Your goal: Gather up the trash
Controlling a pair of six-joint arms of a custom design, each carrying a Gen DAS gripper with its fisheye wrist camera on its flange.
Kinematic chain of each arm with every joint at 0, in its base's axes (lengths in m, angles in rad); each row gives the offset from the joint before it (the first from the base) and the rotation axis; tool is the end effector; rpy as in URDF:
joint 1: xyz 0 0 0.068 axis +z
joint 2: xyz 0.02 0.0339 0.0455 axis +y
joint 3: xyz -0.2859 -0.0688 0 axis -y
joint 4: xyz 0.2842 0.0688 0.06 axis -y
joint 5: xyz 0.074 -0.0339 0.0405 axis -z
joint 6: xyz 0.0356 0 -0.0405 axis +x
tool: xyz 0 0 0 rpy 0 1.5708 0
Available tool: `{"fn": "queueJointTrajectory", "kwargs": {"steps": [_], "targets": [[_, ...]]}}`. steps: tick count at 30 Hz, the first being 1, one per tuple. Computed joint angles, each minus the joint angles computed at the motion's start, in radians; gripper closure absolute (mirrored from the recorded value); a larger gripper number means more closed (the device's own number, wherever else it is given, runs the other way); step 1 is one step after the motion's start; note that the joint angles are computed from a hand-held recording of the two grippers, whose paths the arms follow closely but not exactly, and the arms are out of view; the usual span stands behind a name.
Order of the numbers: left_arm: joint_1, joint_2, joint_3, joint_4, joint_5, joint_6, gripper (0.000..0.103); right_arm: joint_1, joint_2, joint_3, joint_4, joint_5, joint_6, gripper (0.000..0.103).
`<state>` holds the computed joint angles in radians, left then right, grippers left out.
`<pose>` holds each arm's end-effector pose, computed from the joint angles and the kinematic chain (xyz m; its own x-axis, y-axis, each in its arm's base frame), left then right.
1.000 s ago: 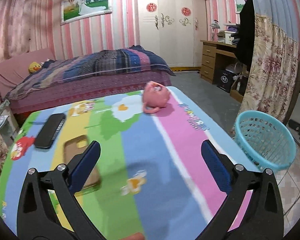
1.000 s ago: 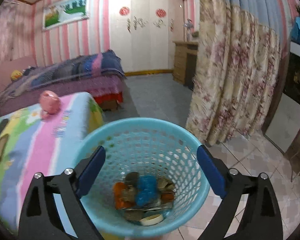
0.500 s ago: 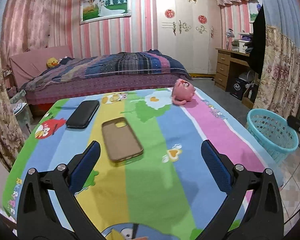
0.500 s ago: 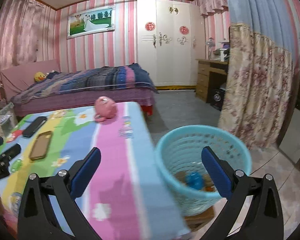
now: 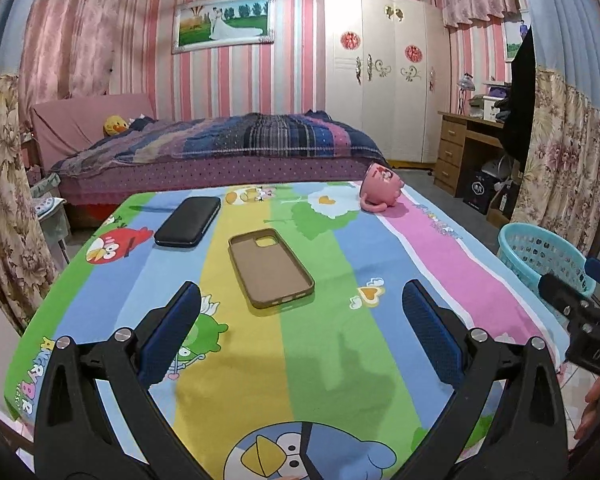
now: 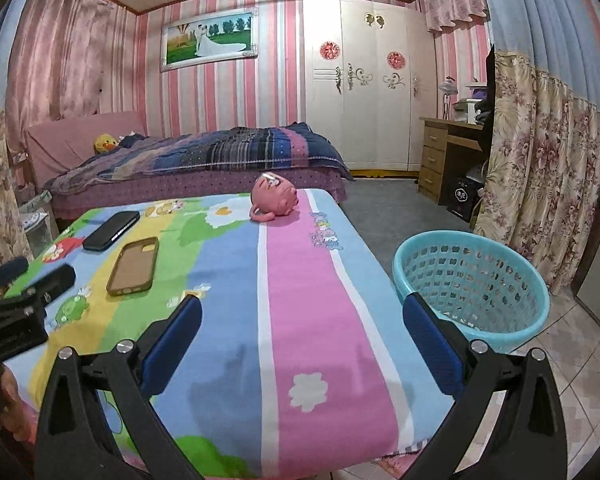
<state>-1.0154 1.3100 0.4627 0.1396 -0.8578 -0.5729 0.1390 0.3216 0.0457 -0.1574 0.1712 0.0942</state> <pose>0.1564 -0.2010 0.1532 -0.4250 0.0125 -0.9051 0.0266 0.9996 0.0013 0.1371 0.0131 0.1384 -0.4124 0.0359 -0.9103 0.0556 0.9984 0.0142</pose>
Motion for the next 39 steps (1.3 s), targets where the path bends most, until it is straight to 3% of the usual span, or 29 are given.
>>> {"fn": "queueJointTrajectory", "kwargs": {"steps": [9,17,39], "targets": [[-0.007,-0.001,-0.011,0.03,-0.006,0.017,0.006,0.155,-0.019,-0.008,-0.002,0.157,-0.008,0.005],[-0.003,-0.011,-0.027,0.043,-0.02,0.021,0.006,0.101,-0.008,-0.009,0.023,0.089,0.022,0.005],[-0.003,-0.035,-0.058,0.079,-0.031,0.039,0.006,0.186,0.009,-0.014,0.043,0.166,0.018,0.005]]}}
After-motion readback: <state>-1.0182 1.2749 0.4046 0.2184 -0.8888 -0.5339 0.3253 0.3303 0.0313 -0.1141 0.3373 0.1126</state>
